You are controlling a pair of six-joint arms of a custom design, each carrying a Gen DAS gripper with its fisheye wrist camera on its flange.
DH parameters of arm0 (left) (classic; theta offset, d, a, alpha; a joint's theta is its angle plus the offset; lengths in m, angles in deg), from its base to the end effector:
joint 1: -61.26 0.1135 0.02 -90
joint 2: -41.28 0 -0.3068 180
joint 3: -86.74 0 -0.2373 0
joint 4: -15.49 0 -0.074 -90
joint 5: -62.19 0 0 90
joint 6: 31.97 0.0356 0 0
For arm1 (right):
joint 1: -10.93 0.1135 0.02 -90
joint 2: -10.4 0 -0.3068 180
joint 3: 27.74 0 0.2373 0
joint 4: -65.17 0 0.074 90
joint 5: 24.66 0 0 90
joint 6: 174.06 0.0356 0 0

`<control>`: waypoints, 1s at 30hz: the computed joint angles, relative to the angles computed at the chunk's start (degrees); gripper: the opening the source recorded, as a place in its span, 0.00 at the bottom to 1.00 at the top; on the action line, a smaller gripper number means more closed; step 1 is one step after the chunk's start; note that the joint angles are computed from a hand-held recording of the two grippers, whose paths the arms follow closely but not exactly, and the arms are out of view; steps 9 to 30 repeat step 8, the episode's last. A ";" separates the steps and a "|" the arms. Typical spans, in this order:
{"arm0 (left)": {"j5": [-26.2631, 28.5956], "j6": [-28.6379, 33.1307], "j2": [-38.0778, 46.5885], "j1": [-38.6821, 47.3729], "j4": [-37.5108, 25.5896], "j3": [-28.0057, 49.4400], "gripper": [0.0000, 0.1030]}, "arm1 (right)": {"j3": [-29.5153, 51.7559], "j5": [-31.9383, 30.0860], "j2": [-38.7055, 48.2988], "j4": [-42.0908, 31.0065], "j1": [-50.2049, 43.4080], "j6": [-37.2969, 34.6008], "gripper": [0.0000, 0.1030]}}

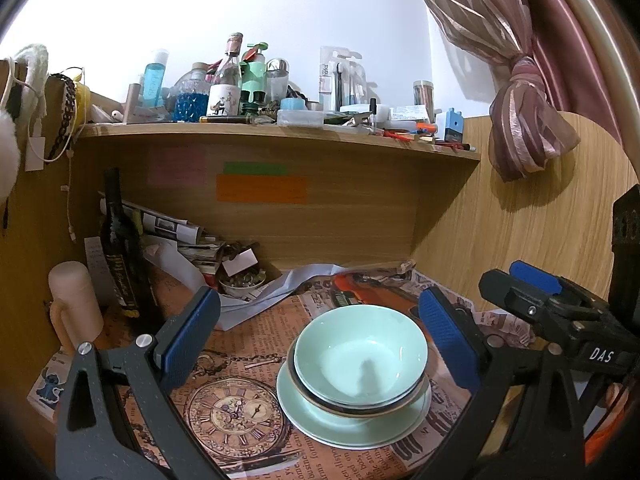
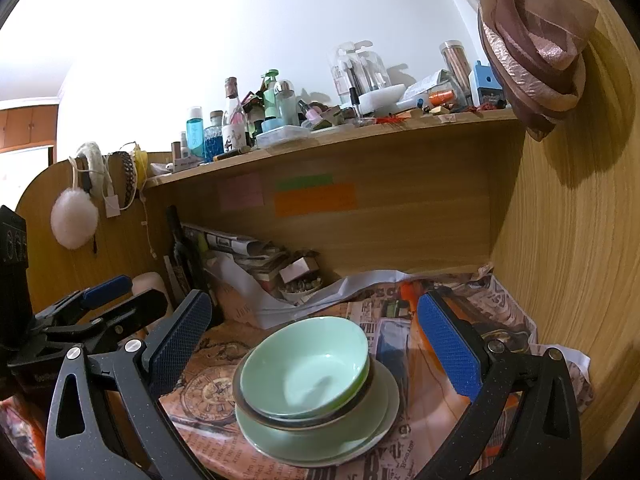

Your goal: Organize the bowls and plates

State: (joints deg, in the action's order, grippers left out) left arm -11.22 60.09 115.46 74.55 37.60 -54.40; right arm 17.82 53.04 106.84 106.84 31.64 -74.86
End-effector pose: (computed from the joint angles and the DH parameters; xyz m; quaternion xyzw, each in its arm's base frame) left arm 0.2313 0.0442 0.2468 0.0133 0.7806 -0.0300 0.6242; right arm 0.2887 0.1173 0.2168 -0.1450 0.7464 0.2451 0.6014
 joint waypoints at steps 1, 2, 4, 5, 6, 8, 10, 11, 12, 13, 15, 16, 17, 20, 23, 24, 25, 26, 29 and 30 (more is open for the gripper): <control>0.01 -0.11 0.10 -0.04 -0.12 0.08 0.98 | 0.09 0.09 0.03 -0.15 0.07 -0.03 1.00; 0.08 -0.23 0.23 -0.06 -0.28 0.20 0.98 | 0.29 0.00 0.05 -0.40 0.03 -0.12 1.00; 0.05 -0.74 0.49 -0.09 -0.41 0.42 0.98 | 0.48 0.27 0.15 -0.74 0.25 -0.21 1.00; 0.18 -0.91 0.63 0.01 -0.38 0.48 0.98 | 0.61 0.32 0.21 -0.91 0.33 -0.21 1.00; 0.09 -1.17 0.64 -0.01 -0.45 0.53 0.98 | 0.71 0.34 0.29 -1.03 0.38 -0.21 1.00; 0.46 -1.58 0.91 0.30 -0.48 0.66 0.98 | 0.98 0.43 0.44 -1.36 0.47 -0.22 1.00; 0.46 -1.58 0.91 0.30 -0.48 0.66 0.98 | 0.98 0.43 0.44 -1.36 0.47 -0.22 1.00; 0.46 -1.58 0.91 0.30 -0.48 0.66 0.98 | 0.98 0.43 0.44 -1.36 0.47 -0.22 1.00; 0.46 -1.58 0.91 0.30 -0.48 0.66 0.98 | 0.98 0.43 0.44 -1.36 0.47 -0.22 1.00; 0.46 -1.58 0.91 0.30 -0.48 0.66 0.98 | 0.98 0.43 0.44 -1.36 0.47 -0.22 1.00; 0.46 -1.58 0.91 0.30 -0.48 0.66 0.98 | 0.98 0.43 0.44 -1.36 0.47 -0.22 1.00; 0.46 -1.58 0.91 0.30 -0.48 0.66 0.98 | 0.98 0.43 0.44 -1.36 0.47 -0.22 1.00; 0.46 -1.58 0.91 0.30 -0.48 0.66 0.98 | 0.98 0.43 0.44 -1.36 0.47 -0.22 1.00; 0.46 -1.58 0.91 0.30 -0.48 0.66 0.98 | 0.98 0.43 0.44 -1.36 0.47 -0.22 1.00; 0.46 -1.58 0.91 0.30 -0.48 0.66 0.98 | 0.98 0.43 0.44 -1.36 0.47 -0.22 1.00; 0.46 -1.58 0.91 0.30 -0.48 0.66 0.98 | 0.98 0.43 0.44 -1.36 0.47 -0.22 1.00; 0.46 -1.58 0.91 0.30 -0.48 0.66 0.98 | 0.98 0.43 0.44 -1.36 0.47 -0.22 1.00; 0.46 -1.58 0.91 0.30 -0.48 0.66 0.98 | 0.98 0.43 0.44 -1.36 0.47 -0.22 1.00; 0.46 -1.58 0.91 0.30 -0.48 0.66 0.98 | 0.98 0.43 0.44 -1.36 0.47 -0.22 1.00; 0.46 -1.58 0.91 0.30 -0.48 0.66 0.98 | 0.98 0.43 0.44 -1.36 0.47 -0.22 1.00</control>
